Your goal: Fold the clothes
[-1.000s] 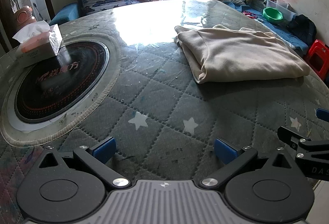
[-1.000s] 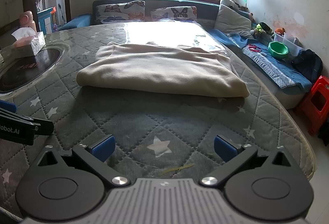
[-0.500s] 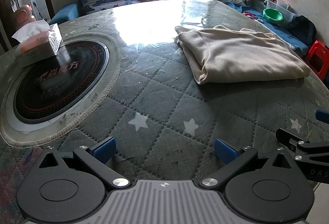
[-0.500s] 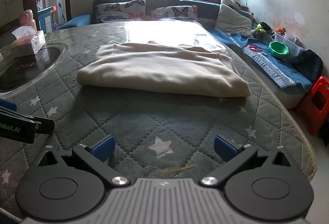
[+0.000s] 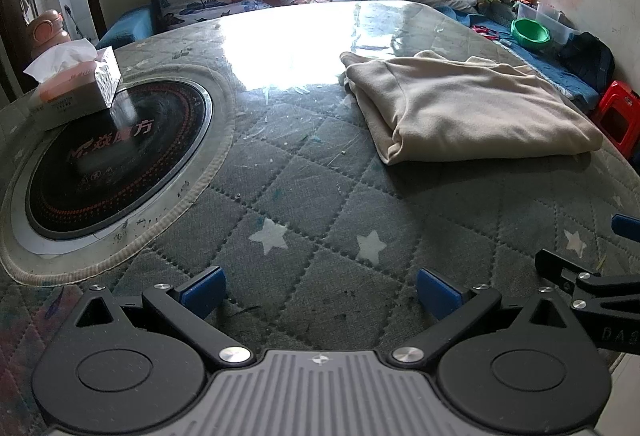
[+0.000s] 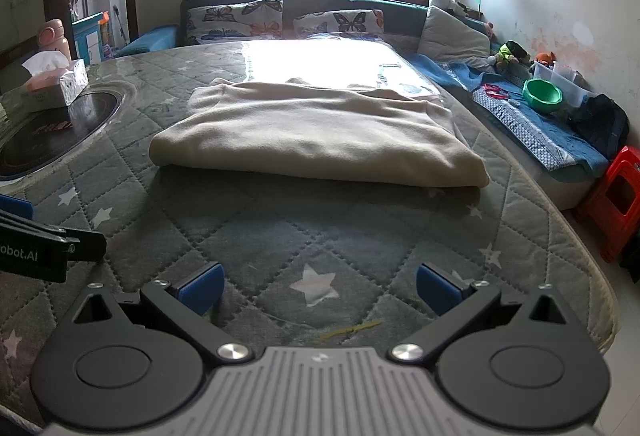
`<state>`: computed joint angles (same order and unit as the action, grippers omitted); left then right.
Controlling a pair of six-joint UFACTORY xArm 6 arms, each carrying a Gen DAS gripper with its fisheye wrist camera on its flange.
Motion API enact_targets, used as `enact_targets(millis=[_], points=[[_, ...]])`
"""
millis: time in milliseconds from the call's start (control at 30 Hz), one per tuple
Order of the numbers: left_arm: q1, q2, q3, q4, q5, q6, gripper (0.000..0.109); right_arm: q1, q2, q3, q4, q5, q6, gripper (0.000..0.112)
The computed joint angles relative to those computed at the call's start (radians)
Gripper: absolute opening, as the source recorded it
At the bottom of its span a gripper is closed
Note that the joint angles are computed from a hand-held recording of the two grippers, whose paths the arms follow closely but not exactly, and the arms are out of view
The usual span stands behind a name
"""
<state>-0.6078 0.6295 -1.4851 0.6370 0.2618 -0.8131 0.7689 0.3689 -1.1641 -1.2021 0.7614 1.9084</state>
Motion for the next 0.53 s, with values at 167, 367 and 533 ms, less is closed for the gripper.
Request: enact_targets(millis=[167,367,533], points=[[0.0,0.0,-0.001,0.003,0.0,-0.008,0.103,-0.001,-0.003,0.003,-0.002,0.0,0.009,0.103],[0.005,-0.002,0.002,0.073,-0.017,-0.069,0.103,0.0,-0.004,0.005,-0.004,0.003,0.014,0.103],[0.011,-0.01,0.003,0.158,-0.042,-0.133,0.103,0.001,-0.007,0.006,-0.006,0.01,0.021,0.103]])
